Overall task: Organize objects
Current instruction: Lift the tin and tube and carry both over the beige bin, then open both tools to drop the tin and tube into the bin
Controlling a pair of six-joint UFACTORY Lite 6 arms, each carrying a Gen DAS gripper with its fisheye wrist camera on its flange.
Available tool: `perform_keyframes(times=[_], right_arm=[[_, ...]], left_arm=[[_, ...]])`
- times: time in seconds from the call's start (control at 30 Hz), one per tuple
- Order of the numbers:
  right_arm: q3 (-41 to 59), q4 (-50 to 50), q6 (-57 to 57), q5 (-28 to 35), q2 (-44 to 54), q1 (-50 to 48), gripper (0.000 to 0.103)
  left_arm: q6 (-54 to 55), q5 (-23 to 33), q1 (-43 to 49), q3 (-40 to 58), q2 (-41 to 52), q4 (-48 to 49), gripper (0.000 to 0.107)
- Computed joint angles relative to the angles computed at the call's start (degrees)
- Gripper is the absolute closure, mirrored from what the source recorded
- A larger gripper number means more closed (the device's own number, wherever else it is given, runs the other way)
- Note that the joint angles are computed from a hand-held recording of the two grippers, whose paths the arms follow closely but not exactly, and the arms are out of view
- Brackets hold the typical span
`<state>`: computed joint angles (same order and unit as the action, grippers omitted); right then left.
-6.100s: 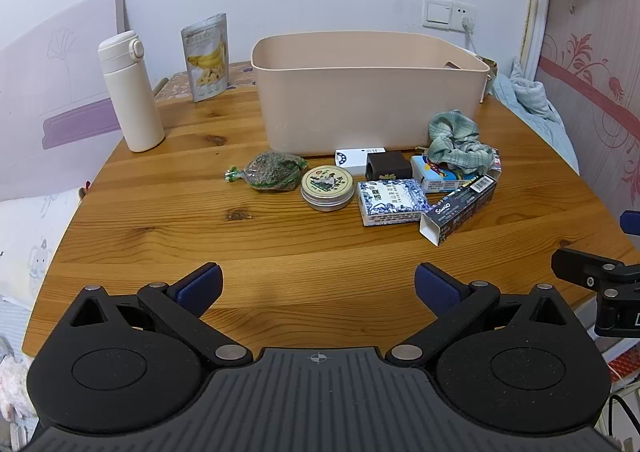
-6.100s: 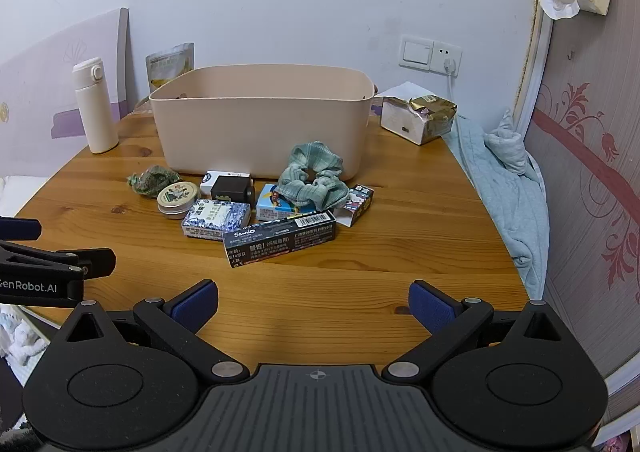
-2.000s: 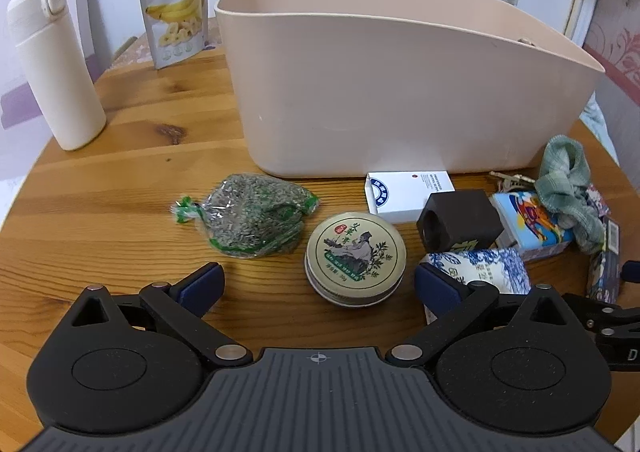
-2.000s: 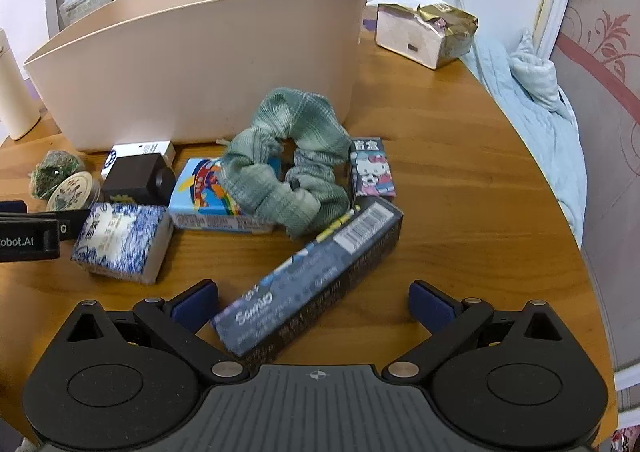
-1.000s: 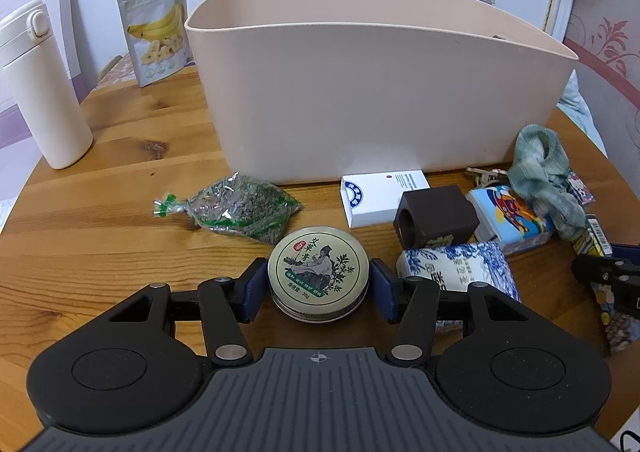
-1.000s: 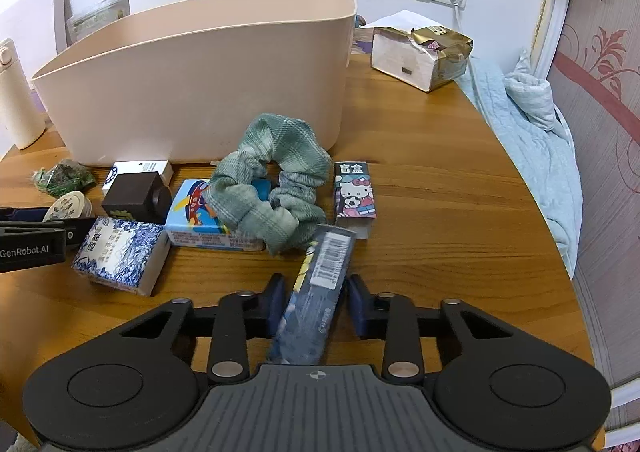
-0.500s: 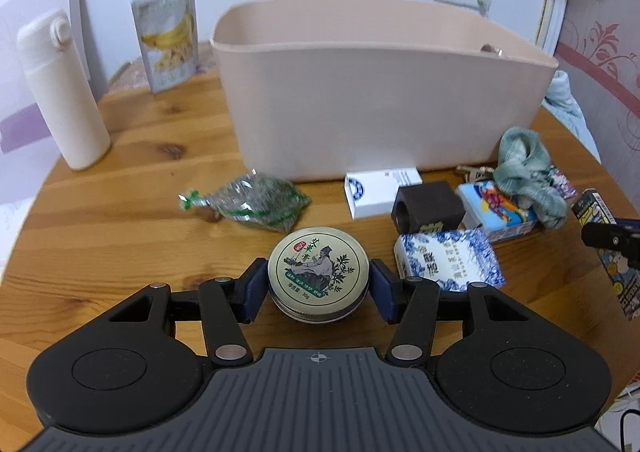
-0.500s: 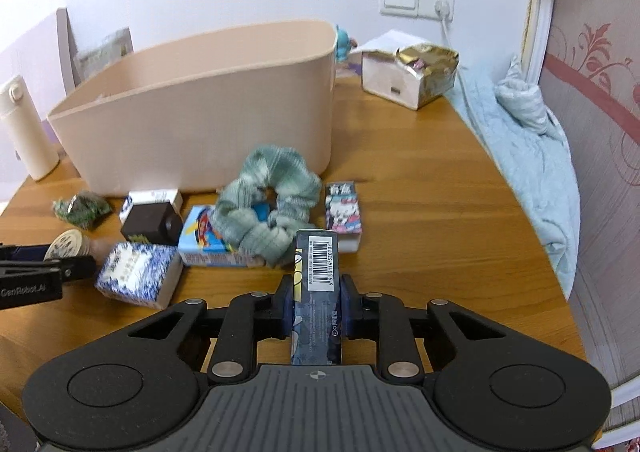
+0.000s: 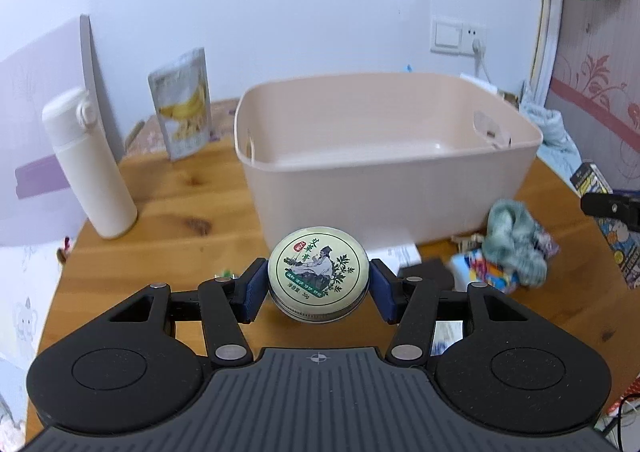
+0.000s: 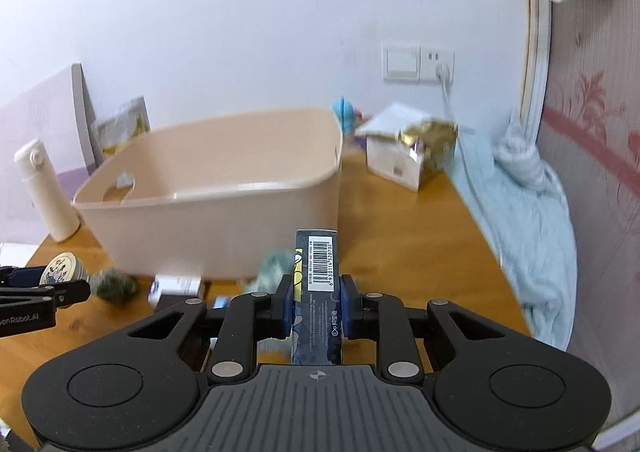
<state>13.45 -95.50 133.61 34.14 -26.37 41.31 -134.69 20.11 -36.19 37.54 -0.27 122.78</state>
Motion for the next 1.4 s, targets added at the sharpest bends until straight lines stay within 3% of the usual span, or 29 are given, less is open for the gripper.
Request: perform_keyframes(times=[0.37,0.8,1.13,1.4], right_arm=[[10.8,-14.1,1.4,-6.0,5.6,-13.0,0.081],[26.6,-33.3,12.3,-10.1,20.8,-24.0,0.081],[39.3,-32.8,12.1,-11.9,38.9,-24.6,0.081],[43.6,-28.2,6.7,-14.4,45.2,-23.8,0.081]], left_arm=[[8.6,-0.2,3.1,11.7,3.9,-5.4,0.052],[22.8,-2.4,6.4,37.3,24.2,-16.8,0.052],[47.6,-4.8,7.0,49.6,36.0,-39.2,0.052],[60.2,-3.8,6.5,54.4,41.0,-51.4,0.052]])
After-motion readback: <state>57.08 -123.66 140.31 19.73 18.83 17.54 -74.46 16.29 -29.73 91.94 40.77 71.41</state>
